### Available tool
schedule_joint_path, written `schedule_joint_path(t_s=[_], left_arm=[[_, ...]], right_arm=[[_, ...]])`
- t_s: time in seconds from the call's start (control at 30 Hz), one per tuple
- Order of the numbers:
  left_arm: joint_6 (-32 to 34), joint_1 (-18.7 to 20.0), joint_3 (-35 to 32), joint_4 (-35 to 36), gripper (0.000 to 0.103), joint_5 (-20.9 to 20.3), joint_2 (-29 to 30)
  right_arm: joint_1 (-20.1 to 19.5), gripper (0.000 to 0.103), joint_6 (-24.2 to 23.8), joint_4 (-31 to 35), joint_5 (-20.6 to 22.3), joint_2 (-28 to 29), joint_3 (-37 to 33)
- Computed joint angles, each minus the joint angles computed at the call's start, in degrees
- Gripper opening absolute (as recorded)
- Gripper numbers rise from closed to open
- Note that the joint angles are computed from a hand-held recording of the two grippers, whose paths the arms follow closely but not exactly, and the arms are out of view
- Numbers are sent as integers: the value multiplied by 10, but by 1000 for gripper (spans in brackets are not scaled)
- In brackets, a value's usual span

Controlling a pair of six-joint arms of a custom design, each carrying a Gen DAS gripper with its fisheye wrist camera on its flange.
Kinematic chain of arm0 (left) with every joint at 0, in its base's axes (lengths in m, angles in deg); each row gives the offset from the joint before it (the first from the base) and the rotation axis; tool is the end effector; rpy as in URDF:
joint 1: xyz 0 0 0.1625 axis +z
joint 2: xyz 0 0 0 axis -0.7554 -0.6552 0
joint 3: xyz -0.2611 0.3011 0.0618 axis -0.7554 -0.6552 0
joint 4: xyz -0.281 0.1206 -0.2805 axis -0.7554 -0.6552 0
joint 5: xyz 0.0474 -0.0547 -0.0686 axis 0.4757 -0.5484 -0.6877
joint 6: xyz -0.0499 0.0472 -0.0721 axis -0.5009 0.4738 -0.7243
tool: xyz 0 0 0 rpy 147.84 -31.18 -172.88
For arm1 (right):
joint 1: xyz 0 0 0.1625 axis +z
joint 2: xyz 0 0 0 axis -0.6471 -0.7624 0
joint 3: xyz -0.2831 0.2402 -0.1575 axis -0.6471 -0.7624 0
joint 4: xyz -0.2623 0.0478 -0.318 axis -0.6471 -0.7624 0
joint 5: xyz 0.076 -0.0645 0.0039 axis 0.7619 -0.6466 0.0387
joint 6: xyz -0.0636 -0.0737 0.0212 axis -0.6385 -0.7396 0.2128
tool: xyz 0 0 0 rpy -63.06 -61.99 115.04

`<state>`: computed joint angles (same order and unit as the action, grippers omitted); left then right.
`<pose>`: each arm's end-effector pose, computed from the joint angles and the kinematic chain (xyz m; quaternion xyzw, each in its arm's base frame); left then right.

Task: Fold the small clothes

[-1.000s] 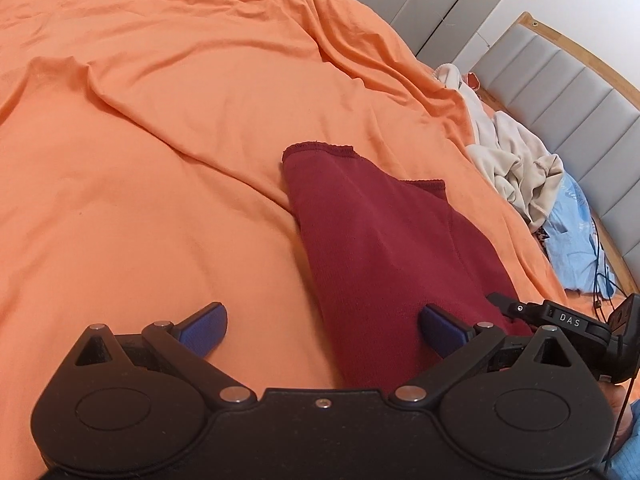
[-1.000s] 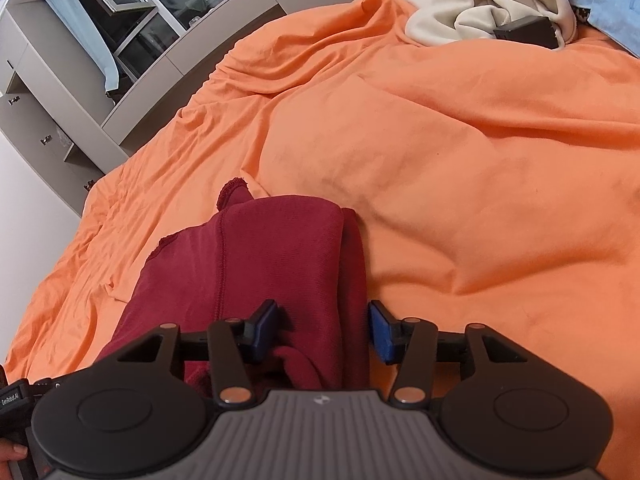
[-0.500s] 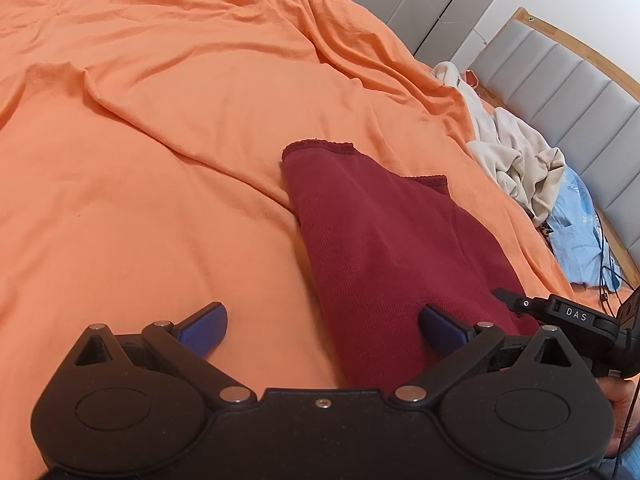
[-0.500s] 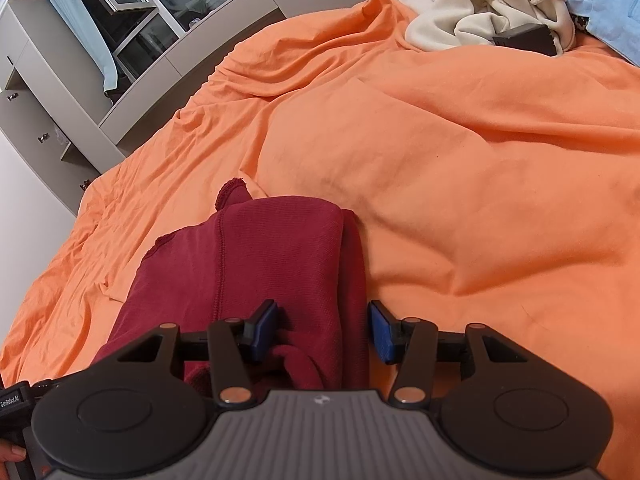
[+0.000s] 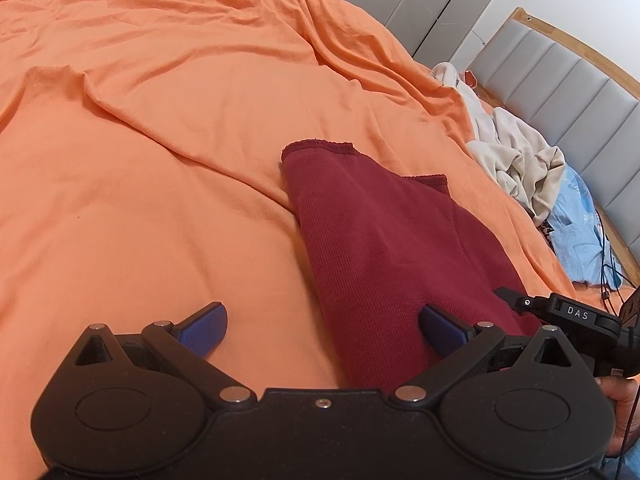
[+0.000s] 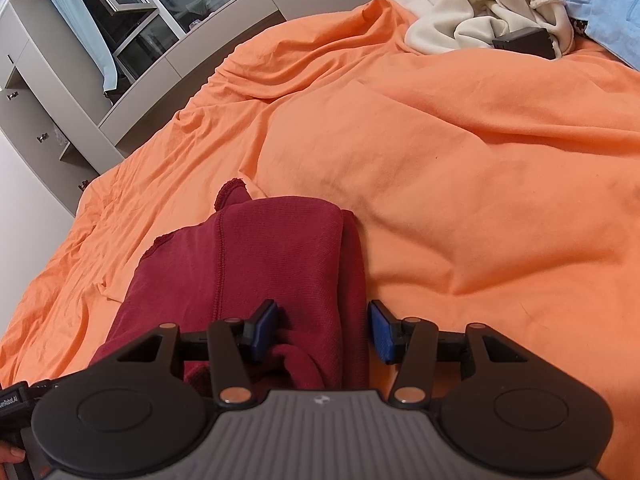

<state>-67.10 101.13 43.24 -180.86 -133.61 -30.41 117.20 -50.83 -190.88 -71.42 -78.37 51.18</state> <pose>-0.2364 -0.6295 0.0724 0.0228 0.9022 -0.3940 0.1741 -0.0227 -0.7327 0.2952 0.1375 -0.9402 0.3063 0.0583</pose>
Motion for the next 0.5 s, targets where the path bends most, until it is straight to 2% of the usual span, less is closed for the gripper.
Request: schedule_joint_path(t_s=[0.17, 0.37, 0.5], left_arm=[[2, 2, 5, -7, 102, -10, -3], [1, 4, 3, -4, 93, -25, -6], [-5, 8, 2, -9, 78, -52, -7]], right_arm=[[-2, 48, 1, 7, 8, -1, -1], [-4, 45, 4, 12, 13, -2, -2], [-2, 41, -2, 5, 13, -2, 1]])
